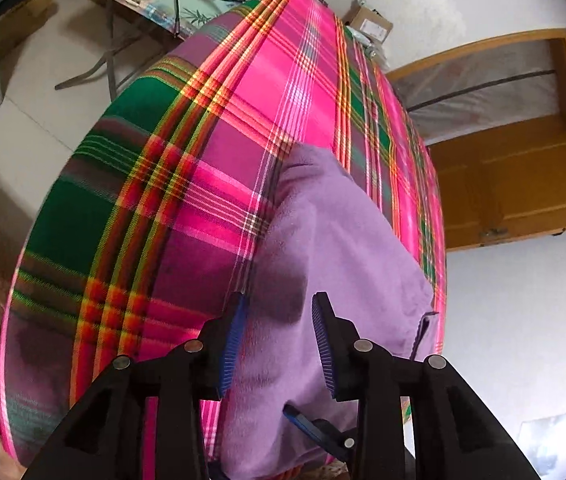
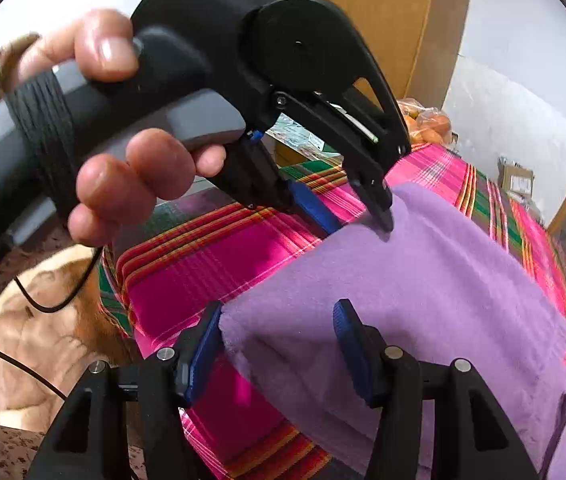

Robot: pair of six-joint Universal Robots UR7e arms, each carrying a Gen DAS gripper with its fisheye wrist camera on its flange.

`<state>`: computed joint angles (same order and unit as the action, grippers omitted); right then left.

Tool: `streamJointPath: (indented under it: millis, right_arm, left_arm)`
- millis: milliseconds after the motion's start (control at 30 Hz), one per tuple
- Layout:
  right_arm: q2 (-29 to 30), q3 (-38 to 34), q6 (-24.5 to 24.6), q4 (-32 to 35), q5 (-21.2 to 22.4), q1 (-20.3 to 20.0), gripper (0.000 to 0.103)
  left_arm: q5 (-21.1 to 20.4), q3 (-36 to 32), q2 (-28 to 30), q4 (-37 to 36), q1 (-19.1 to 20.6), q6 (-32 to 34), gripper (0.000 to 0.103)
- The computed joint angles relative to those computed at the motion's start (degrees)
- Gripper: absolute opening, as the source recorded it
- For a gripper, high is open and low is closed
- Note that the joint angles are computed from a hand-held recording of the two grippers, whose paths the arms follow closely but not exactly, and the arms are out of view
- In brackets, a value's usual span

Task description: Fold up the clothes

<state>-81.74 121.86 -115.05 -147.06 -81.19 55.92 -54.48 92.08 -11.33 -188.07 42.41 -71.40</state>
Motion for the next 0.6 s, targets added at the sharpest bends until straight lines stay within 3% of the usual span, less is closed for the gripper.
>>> streamJointPath:
  millis: [267,600]
  right_arm:
    - [1.1,-1.7,1.8,1.0,-0.4,0.4,0.051]
    - [2.3,-3.5,3.1,2.4,-0.8,0.7,0.038]
  left_arm:
    - [-2.3,-2.7,0.7,-1.2,2.2,3.7,0.037]
    - [-2.5,-7.8,0.9,4.3,4.2,8.5,0.037]
